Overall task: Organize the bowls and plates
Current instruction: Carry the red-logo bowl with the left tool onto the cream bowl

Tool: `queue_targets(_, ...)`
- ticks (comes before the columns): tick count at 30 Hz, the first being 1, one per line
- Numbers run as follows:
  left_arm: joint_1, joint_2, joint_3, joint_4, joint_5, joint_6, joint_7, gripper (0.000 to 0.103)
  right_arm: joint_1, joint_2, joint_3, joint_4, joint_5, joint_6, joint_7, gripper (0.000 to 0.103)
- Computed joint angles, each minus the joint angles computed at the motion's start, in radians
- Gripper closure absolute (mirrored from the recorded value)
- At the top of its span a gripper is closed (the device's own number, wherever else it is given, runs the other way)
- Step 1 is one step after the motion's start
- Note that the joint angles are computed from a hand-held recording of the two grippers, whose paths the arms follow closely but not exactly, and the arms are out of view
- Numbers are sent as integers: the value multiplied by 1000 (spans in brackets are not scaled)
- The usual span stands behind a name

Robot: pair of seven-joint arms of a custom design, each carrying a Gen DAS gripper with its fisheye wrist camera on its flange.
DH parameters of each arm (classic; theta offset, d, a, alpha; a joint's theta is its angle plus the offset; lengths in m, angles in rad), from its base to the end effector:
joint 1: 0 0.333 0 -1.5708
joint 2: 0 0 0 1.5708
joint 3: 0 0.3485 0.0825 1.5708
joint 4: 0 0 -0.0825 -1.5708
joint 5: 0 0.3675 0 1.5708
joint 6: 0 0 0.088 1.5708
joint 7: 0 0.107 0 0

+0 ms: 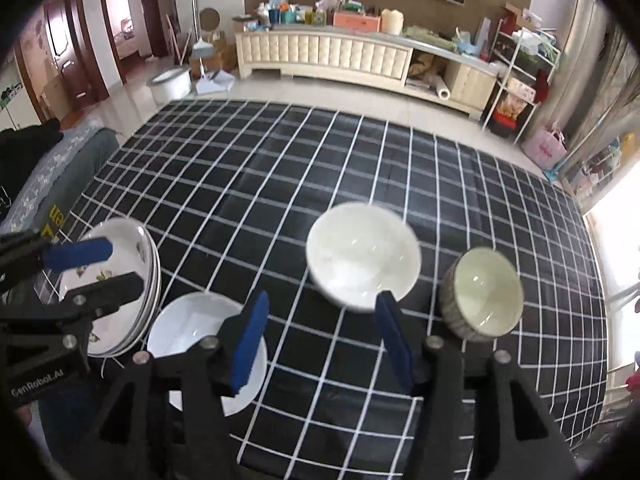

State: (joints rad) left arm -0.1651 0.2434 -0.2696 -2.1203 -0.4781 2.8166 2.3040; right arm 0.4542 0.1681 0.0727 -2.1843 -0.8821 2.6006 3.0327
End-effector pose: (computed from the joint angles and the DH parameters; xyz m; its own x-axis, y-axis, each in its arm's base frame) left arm 0.5591 -0.2255 0.3894 -0.6734 -0.7372 0.0555 -0.6542 0.5593 -0.5092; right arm 0.4810 0.2967 0.3755 -0.2280 -0.9733 0.0266 -0.8222 0.1778 -0.5408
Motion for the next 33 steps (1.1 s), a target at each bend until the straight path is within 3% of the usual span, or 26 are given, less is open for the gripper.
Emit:
queue_targets(8,-62,73,11,127,104,0,-75,53,-54,-26,-23,-19,-3,10,-19,40)
queue_targets(20,-174,272,71,404,330,-178,-263,53,-133,20,-57,-17,60,108,-99,40)
queue_targets(25,-170,366,56,516,340,-305,-296,53,-142,58,-68,-14,120,141,-164,40)
queue_targets(30,-187,424,65,572,375,-361,-320,53,-147,105,-72,-14,218,166,-239,41)
queue_targets(33,-202,457,70,608,390,-386,-338,53,-161,126,-67,-30,285,229,-287,51)
